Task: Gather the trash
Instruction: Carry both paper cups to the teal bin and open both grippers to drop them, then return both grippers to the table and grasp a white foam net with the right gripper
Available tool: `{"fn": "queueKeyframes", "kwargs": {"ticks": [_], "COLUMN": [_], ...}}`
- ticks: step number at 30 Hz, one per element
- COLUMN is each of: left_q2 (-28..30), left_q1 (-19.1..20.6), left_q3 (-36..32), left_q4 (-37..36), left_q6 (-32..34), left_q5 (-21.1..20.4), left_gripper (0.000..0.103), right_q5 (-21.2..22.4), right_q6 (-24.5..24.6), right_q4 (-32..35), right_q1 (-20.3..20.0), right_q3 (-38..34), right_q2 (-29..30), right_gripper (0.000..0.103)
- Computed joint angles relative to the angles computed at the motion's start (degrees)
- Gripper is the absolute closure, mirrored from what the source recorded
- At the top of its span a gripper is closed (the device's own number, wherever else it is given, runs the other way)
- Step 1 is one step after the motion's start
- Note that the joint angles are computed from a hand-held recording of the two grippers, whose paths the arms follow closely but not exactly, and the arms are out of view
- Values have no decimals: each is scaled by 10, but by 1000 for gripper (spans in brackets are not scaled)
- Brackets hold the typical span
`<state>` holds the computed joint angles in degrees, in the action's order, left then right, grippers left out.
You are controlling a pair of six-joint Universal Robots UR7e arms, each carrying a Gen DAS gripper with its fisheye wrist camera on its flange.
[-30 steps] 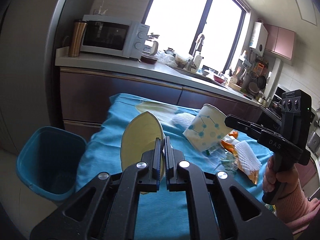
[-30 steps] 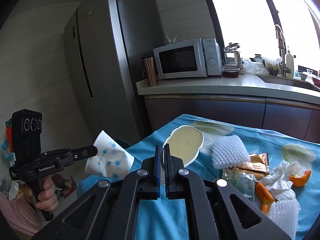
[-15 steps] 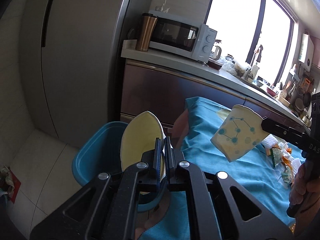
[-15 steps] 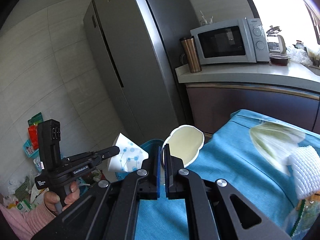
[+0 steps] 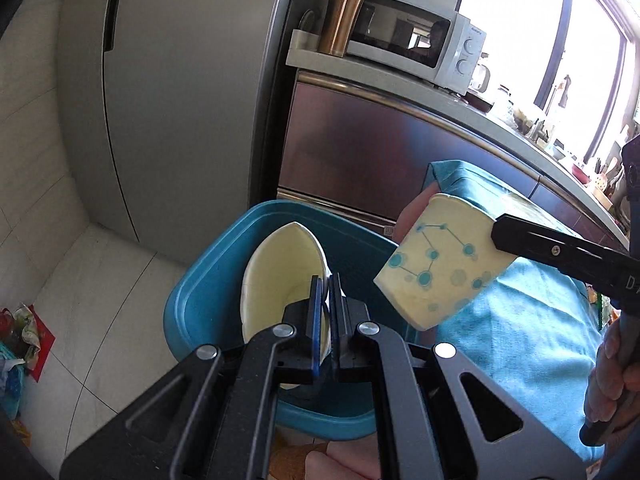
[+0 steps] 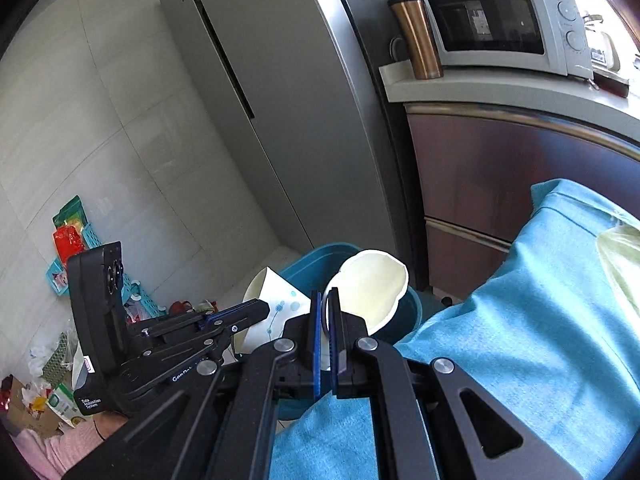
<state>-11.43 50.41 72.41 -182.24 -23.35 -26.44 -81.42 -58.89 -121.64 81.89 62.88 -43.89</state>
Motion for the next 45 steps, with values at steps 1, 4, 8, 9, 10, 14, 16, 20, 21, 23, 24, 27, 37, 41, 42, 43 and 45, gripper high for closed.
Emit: {"fn": "queueKeyframes", "kwargs": {"ticks": [1,4,8,9,10,14,16,20,21,23,24,27,37,41,42,43,45], "left_q2": [0,2,5,7,8,11,13,18,19,26,29,44,113,153,162,173,195], "left_q1": [2,10,18,19,19,15,10,-3,-6,-14,-19,-34,-76,-82,-84,-85,-85], "left_q3": [-2,-7,-16,-17,-18,-12,-10,-12,-13,-20,-24,-42,-152,-224,-242,-261,-304], "left_q4": [10,21,37,36,34,3,-10,-35,-42,-60,-69,-101,-80,-16,3,23,63], "left_q6": [-7,-11,-23,-23,-22,-8,1,27,36,58,70,116,222,230,227,225,219], "left_q5": [1,-6,-12,-12,-12,-11,-6,0,1,1,1,-6,-99,-166,-182,-197,-227], "left_gripper": [99,99,98,97,97,91,86,81,78,74,70,61,46,46,46,46,46], "right_q5": [-10,-33,-47,-49,-50,-53,-49,-36,-31,-16,-8,12,62,62,60,58,52], "right_q6": [2,6,13,15,17,20,21,14,11,1,-5,-23,-40,-23,-19,-11,5], "right_q4": [1,2,-5,-6,-7,-19,-24,-33,-35,-40,-42,-53,-84,-116,-126,-139,-155], "right_q1": [3,9,11,11,11,9,5,-3,-6,-12,-15,-26,-80,-109,-117,-126,-143], "right_q3": [-3,-6,-6,-5,-6,-4,0,8,13,22,27,49,94,108,111,111,106], "right_q2": [5,16,24,24,26,27,23,9,3,-10,-18,-46,-136,-171,-178,-184,-192], "right_gripper": [101,100,97,96,95,92,91,89,87,80,79,71,55,54,54,54,54]}}
